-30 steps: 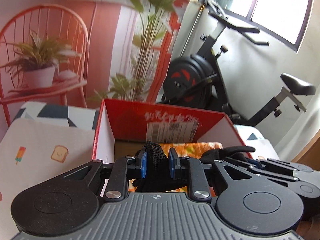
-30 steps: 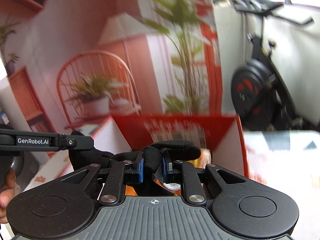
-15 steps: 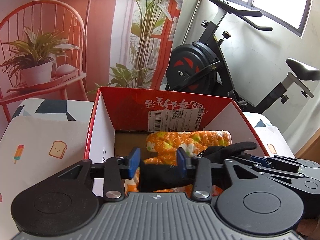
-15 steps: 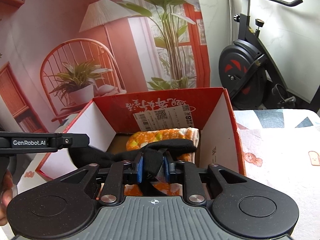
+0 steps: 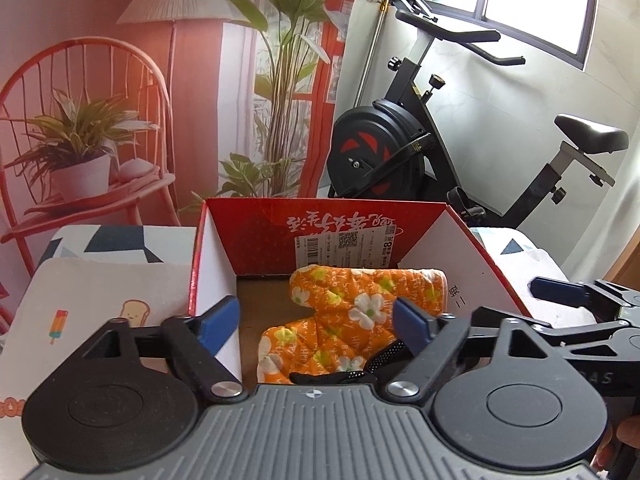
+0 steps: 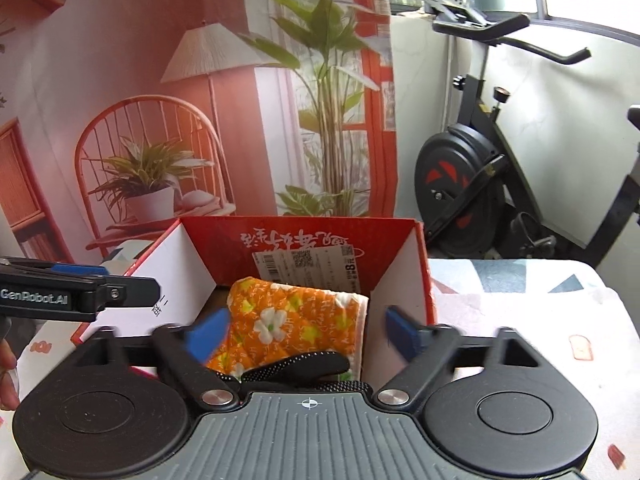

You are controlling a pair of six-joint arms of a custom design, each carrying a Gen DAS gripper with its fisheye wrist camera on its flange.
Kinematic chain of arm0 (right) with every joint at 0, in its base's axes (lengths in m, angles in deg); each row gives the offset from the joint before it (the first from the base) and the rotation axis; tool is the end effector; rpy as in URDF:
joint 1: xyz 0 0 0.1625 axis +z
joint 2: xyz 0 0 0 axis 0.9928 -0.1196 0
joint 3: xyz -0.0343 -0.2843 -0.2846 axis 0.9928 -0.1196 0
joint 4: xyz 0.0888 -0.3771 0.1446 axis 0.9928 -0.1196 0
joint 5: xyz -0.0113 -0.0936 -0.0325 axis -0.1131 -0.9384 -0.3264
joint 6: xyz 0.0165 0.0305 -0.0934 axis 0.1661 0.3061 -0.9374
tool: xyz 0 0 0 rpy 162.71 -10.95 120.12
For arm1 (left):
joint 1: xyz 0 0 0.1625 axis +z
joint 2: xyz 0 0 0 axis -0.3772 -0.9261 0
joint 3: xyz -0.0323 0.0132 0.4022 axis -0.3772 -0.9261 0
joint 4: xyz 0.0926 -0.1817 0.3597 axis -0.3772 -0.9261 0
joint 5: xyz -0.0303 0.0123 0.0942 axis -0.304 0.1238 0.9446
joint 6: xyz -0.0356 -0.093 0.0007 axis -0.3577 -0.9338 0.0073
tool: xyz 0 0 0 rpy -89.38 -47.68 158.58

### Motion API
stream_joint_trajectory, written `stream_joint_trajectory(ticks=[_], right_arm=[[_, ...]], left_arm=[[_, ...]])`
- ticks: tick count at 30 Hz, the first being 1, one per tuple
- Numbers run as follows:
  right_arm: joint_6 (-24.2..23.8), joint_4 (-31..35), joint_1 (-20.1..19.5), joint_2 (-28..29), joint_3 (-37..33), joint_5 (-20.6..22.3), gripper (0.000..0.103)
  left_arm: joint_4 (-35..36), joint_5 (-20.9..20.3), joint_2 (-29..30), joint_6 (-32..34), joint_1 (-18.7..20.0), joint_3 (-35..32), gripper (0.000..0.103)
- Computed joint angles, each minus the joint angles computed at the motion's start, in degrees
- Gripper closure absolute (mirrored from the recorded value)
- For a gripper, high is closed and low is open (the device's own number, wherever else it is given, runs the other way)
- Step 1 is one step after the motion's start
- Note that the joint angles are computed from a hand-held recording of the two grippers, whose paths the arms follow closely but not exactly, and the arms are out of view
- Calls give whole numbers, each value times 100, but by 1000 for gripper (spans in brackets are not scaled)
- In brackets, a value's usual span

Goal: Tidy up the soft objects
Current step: 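Move both tools down to the pink knitted towel beside the box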

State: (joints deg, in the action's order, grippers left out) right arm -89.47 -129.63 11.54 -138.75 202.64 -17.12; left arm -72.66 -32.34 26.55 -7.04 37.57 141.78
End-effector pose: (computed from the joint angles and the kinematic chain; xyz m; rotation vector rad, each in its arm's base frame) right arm 0.1486 -0.3913 0.3075 0.8090 -2.4545 1.0136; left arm -0.4276 -0.3446 0.0972 0.2932 2.2434 -1.0864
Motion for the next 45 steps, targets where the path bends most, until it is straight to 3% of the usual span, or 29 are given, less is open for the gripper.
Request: stream_joint_trajectory(ticks=[2, 14, 20, 25, 29, 36, 40, 45], right_arm=[[-19, -2, 13, -109, 60, -6, 0], [109, 122, -6, -871, 495, -12, 0], [42, 101, -248, -1478, 942, 330, 0], [-301, 81, -509, -2046, 1379, 656, 0], [-427, 32, -573, -2258, 1600, 614, 0], [-591, 452, -1100, -2861, 1931, 1092, 0], [-615, 492, -1234, -2961, 2068, 990, 0], [-810, 809, -1581, -3337, 2219, 1187, 0]], left_arm=[[327, 56, -52, -308, -76, -11, 1], [1215, -299, -336, -1352, -429, 131, 0], [2144, -471, -399, -2315, -747, 150, 0], [2709, -777, -409, -3061, -945, 145, 0], [2891, -987, -366, -3299, -1041, 133, 0], [3264, -1164, -218, -3864, -1262, 88, 0], [3150, -1314, -203, -3974, -1320, 167, 0], [2870, -1477, -225, -3950, -1362, 324, 0]])
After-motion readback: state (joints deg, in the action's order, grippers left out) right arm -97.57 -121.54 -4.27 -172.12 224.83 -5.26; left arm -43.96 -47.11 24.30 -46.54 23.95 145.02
